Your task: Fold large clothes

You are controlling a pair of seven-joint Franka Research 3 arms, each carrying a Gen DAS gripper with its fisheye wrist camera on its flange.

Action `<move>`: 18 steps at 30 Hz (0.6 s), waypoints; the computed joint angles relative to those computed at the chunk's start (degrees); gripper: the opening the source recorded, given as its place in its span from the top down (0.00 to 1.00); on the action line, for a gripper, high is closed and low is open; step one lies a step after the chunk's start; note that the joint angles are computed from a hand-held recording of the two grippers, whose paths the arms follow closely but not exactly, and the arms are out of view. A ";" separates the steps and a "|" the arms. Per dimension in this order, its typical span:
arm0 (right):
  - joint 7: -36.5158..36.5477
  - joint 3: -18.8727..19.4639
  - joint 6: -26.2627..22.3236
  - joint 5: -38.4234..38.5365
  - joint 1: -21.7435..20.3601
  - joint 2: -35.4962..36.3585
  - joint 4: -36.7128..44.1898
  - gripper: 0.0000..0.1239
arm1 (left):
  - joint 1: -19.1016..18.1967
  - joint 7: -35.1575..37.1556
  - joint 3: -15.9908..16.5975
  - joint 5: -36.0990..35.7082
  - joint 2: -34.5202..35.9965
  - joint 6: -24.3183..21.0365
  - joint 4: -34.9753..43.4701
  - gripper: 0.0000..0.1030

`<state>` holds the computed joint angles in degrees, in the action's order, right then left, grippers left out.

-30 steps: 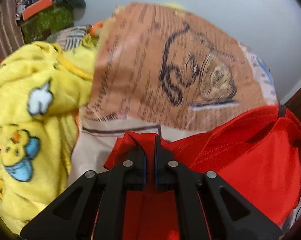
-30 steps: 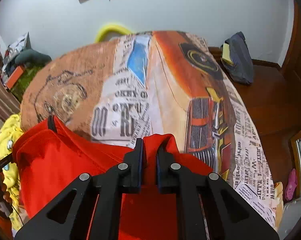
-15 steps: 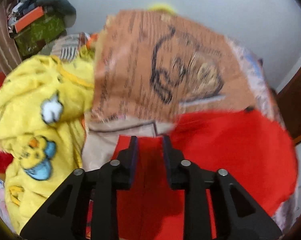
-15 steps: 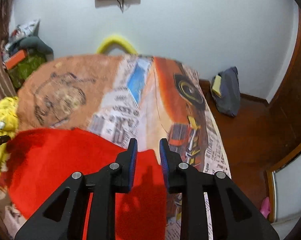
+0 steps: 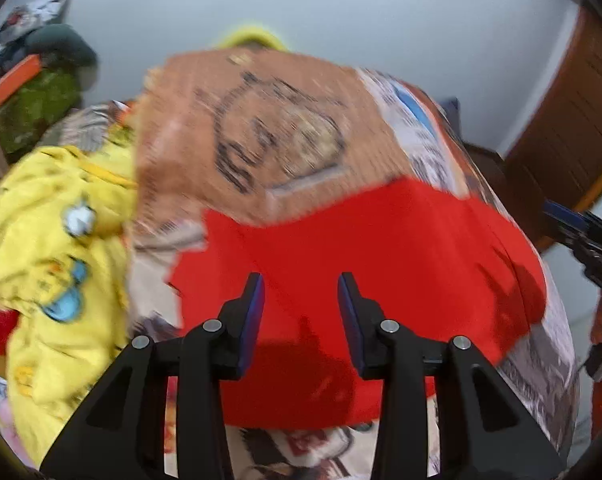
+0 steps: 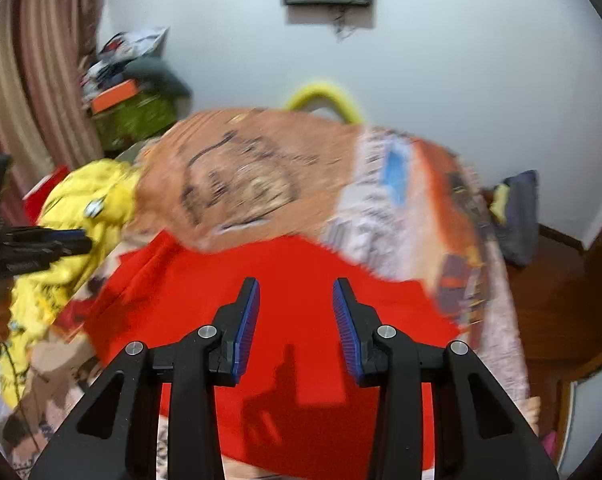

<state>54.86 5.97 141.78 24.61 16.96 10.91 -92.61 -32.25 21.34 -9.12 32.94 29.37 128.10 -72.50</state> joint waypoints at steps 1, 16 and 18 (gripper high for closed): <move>-0.53 0.43 0.31 0.21 0.36 0.00 -0.99 0.72 | 0.00 0.68 -0.46 -0.55 0.94 0.33 0.67 0.64; 3.58 -0.05 8.65 -9.61 3.38 1.01 -9.35 0.41 | -2.24 -2.12 2.39 -2.70 7.59 3.36 -0.76 0.46; 2.96 -0.12 8.39 -8.33 2.46 0.42 -9.85 0.41 | -1.33 -5.50 2.21 -2.29 4.94 6.30 -6.01 0.43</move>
